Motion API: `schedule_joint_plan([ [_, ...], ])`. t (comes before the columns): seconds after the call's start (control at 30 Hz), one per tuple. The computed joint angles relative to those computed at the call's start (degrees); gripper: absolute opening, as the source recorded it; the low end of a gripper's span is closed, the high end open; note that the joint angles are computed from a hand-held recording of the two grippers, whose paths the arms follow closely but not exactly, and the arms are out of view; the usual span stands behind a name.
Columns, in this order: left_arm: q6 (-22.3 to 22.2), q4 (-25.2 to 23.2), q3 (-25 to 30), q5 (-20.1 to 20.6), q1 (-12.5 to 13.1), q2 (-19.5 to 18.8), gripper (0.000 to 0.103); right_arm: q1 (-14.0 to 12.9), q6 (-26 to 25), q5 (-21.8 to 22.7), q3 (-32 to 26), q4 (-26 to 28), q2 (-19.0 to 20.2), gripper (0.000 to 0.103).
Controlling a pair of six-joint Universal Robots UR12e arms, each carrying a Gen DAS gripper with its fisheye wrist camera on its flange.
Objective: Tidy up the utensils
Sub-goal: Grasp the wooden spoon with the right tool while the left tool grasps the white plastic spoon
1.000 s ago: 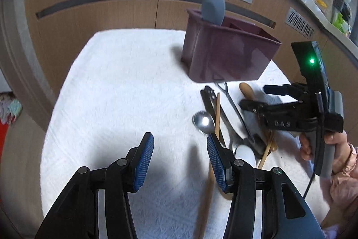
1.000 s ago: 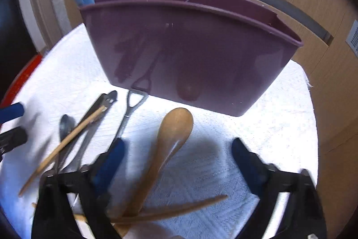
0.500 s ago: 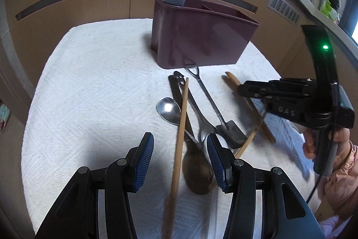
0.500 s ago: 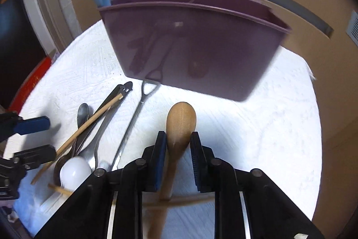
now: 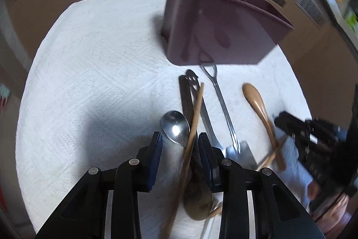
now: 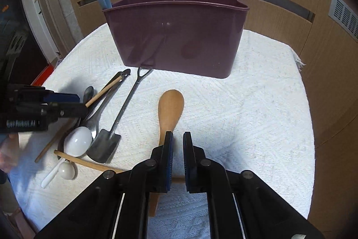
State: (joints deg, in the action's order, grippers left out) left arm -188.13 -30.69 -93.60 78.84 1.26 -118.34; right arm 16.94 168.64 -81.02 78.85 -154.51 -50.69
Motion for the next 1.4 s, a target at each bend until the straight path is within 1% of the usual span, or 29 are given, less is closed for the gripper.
schedule_joint_plan([
  [0.1,-3.1,-1.0,1.0,0.7,-0.3,-0.6,0.037,0.0,0.0,-0.6,0.6,-1.2,-0.1,0.01],
  [0.13,-4.0,-0.8,1.3,1.1,-0.5,-0.9,0.04,0.0,0.3,-0.9,0.6,-1.2,-0.1,0.01],
  [0.2,-5.2,-0.8,1.7,2.0,-0.9,-1.1,0.041,0.0,0.7,-1.4,0.6,-1.5,-0.1,0.01],
  [0.23,-5.5,-0.3,1.5,1.9,-0.9,-1.0,0.041,0.0,1.0,-1.4,0.7,-1.5,-0.1,0.01],
  [0.27,-5.6,2.2,0.3,1.2,-0.8,-0.4,0.041,-0.3,1.2,-0.5,1.0,-1.5,-0.3,0.01],
  [0.3,-4.5,5.4,-1.3,0.6,-0.7,0.4,0.041,-0.6,1.3,0.8,1.3,-1.6,-0.6,0.01],
  [0.33,-1.0,9.0,-3.2,0.2,-0.8,1.4,0.041,-0.8,1.3,2.1,1.7,-1.9,-0.8,0.01],
  [0.37,2.1,11.0,-4.6,0.0,-0.9,2.1,0.041,-0.8,1.2,2.4,2.1,-2.6,-0.9,0.01],
  [0.4,5.2,12.4,-5.9,-0.1,-1.0,2.9,0.041,-0.7,1.0,2.1,2.3,-3.2,-0.9,0.014],
  [0.43,8.2,13.1,-7.5,-0.7,-1.1,3.9,0.041,-0.7,1.0,1.5,2.4,-3.5,-0.9,0.019],
  [0.47,10.1,12.9,-8.5,-1.7,-1.1,4.6,0.041,-0.6,1.1,1.1,2.3,-3.3,-0.8,0.021],
  [0.53,11.5,11.5,-10.3,-4.0,-1.0,5.9,0.041,-0.7,1.7,1.0,2.1,-2.7,-0.7,0.022],
  [0.57,11.2,10.9,-10.9,-4.4,-1.1,6.3,0.041,-0.7,2.0,0.9,2.2,-2.8,-0.8,0.022],
  [0.63,9.6,10.4,-11.7,-3.4,-1.9,6.5,0.041,-0.7,2.6,0.2,2.8,-3.5,-1.2,0.022],
  [0.73,7.4,12.7,-12.4,0.1,-3.2,5.9,0.041,-0.8,3.9,-0.4,4.7,-5.4,-2.3,0.022],
  [0.8,6.2,13.5,-12.3,1.4,-3.6,5.6,0.041,-0.7,3.7,-1.5,5.8,-6.5,-3.1,0.022],
  [0.87,6.5,14.7,-12.0,4.5,-4.6,5.1,0.041,-0.5,3.4,-3.2,6.7,-7.4,-3.6,0.024],
  [0.93,7.5,15.8,-11.9,7.7,-5.4,4.9,0.04,-0.3,3.2,-4.8,6.9,-7.9,-3.8,0.03],
  [0.97,8.0,16.7,-11.9,9.0,-5.8,4.7,0.033,-0.3,3.2,-4.9,6.7,-7.7,-3.7,0.032],
  [1.03,8.2,18.3,-12.5,9.0,-5.6,5.0,0.027,-0.5,2.3,-2.4,5.5,-5.8,-3.3,0.036],
  [1.07,8.4,19.2,-12.9,8.4,-5.3,5.3,0.016,-0.5,2.3,-1.7,4.7,-4.4,-3.0,0.039],
  [1.1,8.5,20.5,-13.4,8.5,-5.0,5.7,0.01,-0.5,2.5,-0.6,3.7,-2.8,-2.6,0.043],
  [1.13,8.7,22.4,-13.9,8.7,-4.8,6.1,0.009,-0.5,2.0,1.5,2.2,-0.8,-1.9,0.043],
  [1.17,8.8,23.7,-14.3,8.7,-4.5,6.5,0.009,-0.4,1.5,2.1,1.1,0.6,-1.3,0.044],
  [1.23,8.3,26.0,-14.9,7.9,-3.6,7.2,0.009,0.3,1.1,0.5,-1.9,3.1,0.5,0.046],
  [1.3,7.5,26.9,-15.1,7.5,-3.0,7.5,0.009,0.8,0.8,-0.9,-4.9,5.9,2.3,0.046],
  [1.33,6.9,26.9,-15.3,6.6,-2.5,7.7,0.009,1.1,1.0,-1.9,-6.6,8.1,3.2,0.046],
  [1.37,6.9,26.7,-15.5,5.0,-2.1,7.8,0.009,1.2,1.5,-2.4,-7.5,8.7,3.7,0.046],
  [1.4,7.6,26.0,-15.7,2.6,-1.5,8.1,0.009,1.3,2.1,-2.5,-7.8,8.1,3.9,0.049],
])
